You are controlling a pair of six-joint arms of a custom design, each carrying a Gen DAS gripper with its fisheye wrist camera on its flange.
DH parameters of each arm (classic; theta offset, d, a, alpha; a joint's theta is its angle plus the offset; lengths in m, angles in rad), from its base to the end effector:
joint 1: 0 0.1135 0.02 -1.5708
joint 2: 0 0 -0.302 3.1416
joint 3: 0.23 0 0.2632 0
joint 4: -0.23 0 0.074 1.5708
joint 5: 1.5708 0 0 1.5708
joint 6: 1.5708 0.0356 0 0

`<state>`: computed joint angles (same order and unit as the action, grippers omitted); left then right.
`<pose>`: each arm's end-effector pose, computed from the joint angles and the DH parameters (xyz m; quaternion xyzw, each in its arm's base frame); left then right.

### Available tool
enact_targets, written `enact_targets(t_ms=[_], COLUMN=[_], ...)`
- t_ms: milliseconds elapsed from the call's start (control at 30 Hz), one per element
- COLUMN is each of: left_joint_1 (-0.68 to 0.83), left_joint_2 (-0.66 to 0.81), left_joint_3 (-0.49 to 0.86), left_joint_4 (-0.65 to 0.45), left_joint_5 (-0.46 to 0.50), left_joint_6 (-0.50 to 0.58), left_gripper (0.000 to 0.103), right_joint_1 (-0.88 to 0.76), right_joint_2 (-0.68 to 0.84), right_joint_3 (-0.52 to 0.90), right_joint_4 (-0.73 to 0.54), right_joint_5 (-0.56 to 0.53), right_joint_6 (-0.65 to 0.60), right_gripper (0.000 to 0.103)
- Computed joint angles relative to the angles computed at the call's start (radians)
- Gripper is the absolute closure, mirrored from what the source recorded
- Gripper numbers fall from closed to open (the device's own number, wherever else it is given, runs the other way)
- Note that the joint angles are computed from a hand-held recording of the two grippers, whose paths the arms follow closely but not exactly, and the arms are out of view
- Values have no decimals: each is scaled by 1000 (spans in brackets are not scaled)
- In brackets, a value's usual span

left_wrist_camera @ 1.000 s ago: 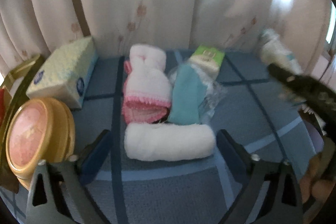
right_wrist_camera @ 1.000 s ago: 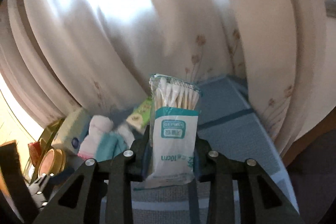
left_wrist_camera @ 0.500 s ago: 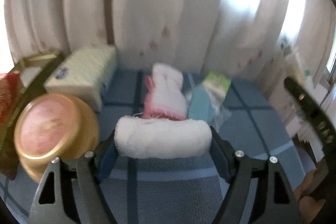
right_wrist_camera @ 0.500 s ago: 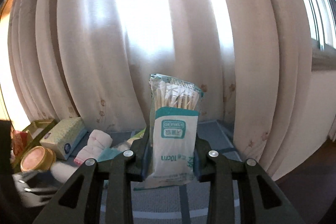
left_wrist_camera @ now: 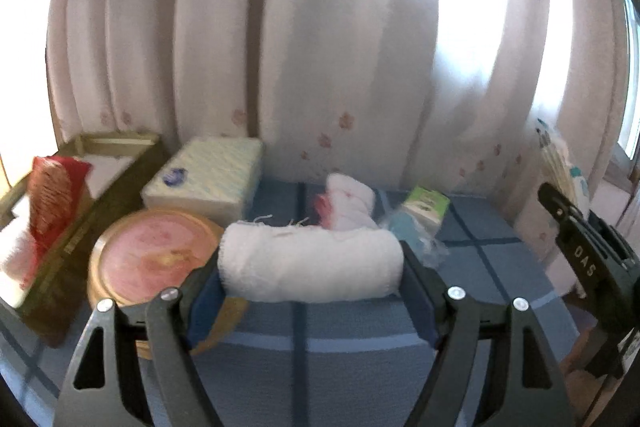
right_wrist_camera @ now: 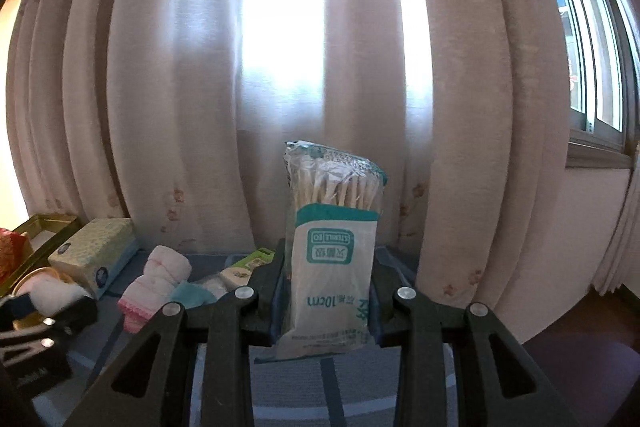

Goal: Organize soft objects
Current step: 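Lift the white rolled towel with the left tool while the right tool lifts the swab pack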

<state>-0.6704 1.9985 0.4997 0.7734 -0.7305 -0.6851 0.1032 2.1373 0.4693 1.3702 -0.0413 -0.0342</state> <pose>0.2489 -0.1670 0.0703 -0.1528 0.8507 0.0135 0.5027 0.3198 0.0346 0.0753 -0.0674 0.8013 0.0371 0.5933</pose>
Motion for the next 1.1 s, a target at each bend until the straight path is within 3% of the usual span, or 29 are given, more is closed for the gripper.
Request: enact_targets(t_ms=[167,700,1100], left_joint_1=[-3,-33,-24], left_joint_2=[-15,-16,-41], left_joint_3=[-42,-60,-126], left_joint_4=[47,103,154], left_joint_5=[-82,-120,-125], left_joint_6=[48,110,114], left_gripper=[25,25,25], right_joint_1=[9,34,85], right_joint_2=[-3,-11,-15], right_joint_3=[1,2,-66], right_joint_4=[-8,-31,52], right_joint_5=[42,155,197], right_joint_6=[7,41,68], right_gripper=[68,68,68])
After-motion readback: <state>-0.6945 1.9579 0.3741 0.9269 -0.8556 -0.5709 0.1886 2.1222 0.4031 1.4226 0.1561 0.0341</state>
